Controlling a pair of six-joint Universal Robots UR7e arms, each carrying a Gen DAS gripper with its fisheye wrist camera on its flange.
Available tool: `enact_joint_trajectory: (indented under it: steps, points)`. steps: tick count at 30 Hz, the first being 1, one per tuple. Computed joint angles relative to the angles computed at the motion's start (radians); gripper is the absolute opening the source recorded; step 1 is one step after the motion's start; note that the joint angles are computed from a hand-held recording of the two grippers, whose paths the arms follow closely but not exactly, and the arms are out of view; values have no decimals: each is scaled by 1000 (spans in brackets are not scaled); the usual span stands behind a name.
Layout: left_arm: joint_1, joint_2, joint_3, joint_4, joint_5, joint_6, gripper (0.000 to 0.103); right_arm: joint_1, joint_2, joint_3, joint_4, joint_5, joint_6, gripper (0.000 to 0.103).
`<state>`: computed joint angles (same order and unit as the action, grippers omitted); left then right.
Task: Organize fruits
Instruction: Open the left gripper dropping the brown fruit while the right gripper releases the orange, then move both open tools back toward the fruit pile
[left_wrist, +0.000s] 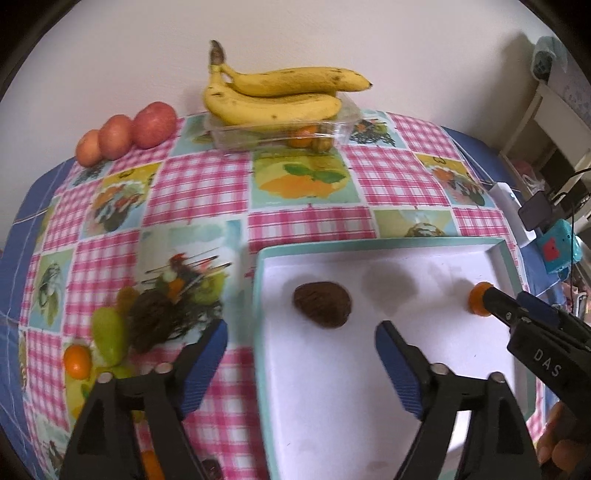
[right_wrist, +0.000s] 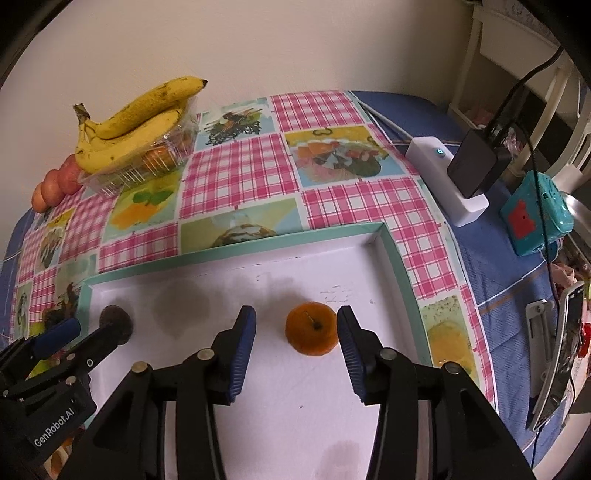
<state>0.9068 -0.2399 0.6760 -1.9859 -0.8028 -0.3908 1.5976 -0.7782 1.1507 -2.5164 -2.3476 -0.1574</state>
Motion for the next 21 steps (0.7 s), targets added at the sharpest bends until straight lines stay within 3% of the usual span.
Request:
enact_joint_trajectory:
  steps: [2,5,8,14,17,21]
  points:
    - [-1,-34,54,-21,4,-15,97,6,-7,12,-10,-5,3,55]
    - [-3,-82,134,-52,12,-38,102,11,-20,34,-7,-11,27,57]
    - [-5,-124,198,-62,22,-78,103,16,-31,56,5,-19,45,68]
    - [3,-215,328,-78,15,-188,103,36,-54,117,-14,-48,35,70]
    - [7,-269,419,-123,17,-250,103,42,-69,153,-27,-50,38,86]
    - [17,-333,525,-183,13,-307,103,47,-88,199,-31,-38,57,87]
